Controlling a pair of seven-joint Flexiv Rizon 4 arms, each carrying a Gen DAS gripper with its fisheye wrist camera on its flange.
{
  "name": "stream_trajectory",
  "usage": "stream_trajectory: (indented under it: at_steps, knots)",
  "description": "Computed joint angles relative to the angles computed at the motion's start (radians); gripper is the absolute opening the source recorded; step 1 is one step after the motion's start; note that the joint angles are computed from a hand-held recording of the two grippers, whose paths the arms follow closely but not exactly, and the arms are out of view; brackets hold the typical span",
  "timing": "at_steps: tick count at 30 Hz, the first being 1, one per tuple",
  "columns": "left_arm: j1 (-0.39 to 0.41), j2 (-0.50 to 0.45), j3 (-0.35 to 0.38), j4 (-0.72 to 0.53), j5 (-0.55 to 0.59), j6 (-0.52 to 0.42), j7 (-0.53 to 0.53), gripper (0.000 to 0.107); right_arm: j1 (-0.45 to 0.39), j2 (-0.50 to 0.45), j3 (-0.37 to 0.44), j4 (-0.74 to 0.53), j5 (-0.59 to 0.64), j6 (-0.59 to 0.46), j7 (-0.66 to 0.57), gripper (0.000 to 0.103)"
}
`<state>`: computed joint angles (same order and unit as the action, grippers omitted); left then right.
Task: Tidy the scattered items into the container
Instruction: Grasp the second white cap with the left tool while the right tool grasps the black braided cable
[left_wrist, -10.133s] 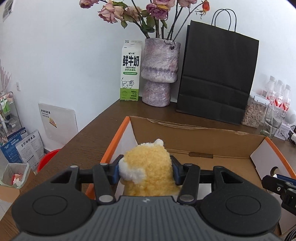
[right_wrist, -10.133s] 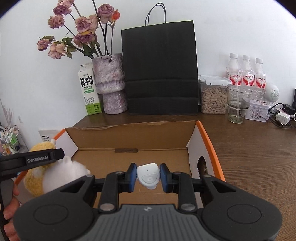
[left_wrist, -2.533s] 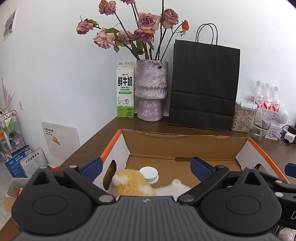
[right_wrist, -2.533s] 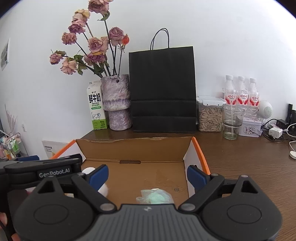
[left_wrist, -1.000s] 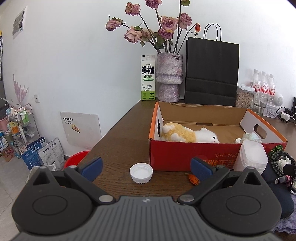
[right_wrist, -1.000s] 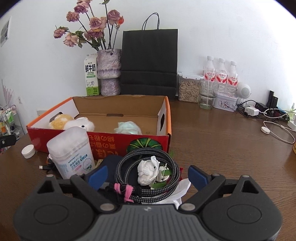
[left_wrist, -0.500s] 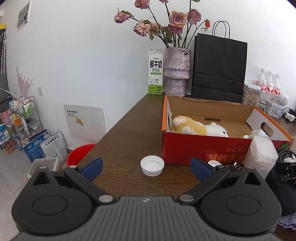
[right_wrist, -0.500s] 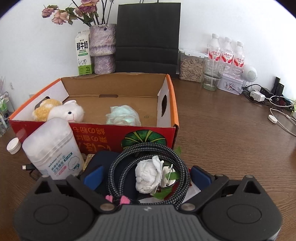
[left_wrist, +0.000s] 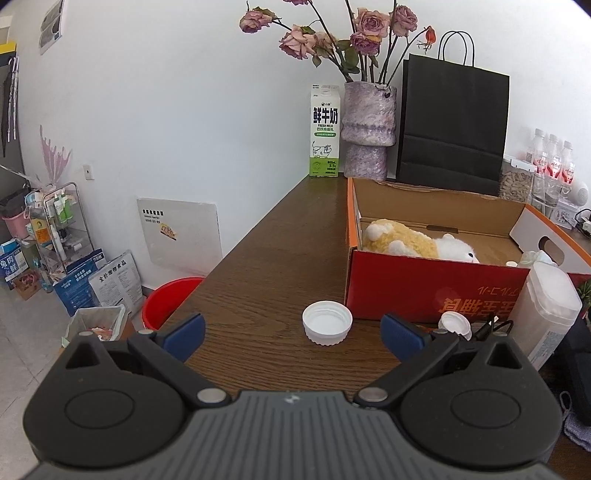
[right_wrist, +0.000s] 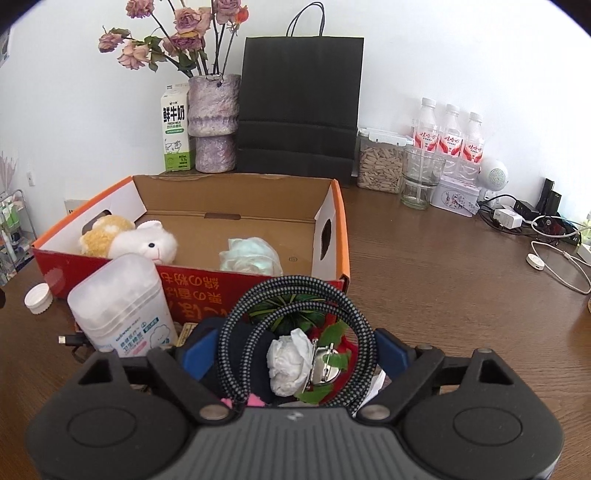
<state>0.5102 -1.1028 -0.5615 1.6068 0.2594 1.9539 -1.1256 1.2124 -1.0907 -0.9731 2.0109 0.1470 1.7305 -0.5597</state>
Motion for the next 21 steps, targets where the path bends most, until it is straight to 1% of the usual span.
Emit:
stream_trajectory:
  at_steps: [2,5,8,12,14,17,20,21]
  knots:
    - [-0.023,0.001,0.023,-0.018,-0.02,-0.013,0.001,0.103,0.011,-0.006,-0.011,0.005,0.008,0.008,0.003,0.089]
    - [-0.043,-0.005,0.036,-0.045,-0.043,-0.043,0.015,0.103,0.024,-0.017,-0.024,0.009,0.025,0.02,0.008,0.089]
    - [-0.086,-0.01,0.071,-0.084,-0.081,-0.075,0.042,0.103,0.033,-0.025,-0.034,0.011,0.042,0.029,0.012,0.089]
    - [-0.158,-0.021,0.127,-0.156,-0.159,-0.146,0.091,0.103,0.033,-0.031,-0.038,0.007,0.06,0.036,0.021,0.089]
    - [-0.178,-0.028,0.138,-0.177,-0.191,-0.17,0.12,0.103,0.031,-0.032,-0.036,0.005,0.065,0.038,0.025,0.089]
    - [-0.185,-0.041,0.13,-0.187,-0.219,-0.172,0.159,0.103,0.027,-0.033,-0.033,0.003,0.068,0.038,0.029,0.089]
    - [-0.181,-0.049,0.111,-0.191,-0.234,-0.177,0.19,0.097,0.022,-0.032,-0.03,-0.002,0.066,0.035,0.031,0.089]
    - [-0.179,-0.051,0.104,-0.194,-0.24,-0.188,0.2,0.089,0.02,-0.031,-0.029,-0.005,0.065,0.033,0.032,0.089]
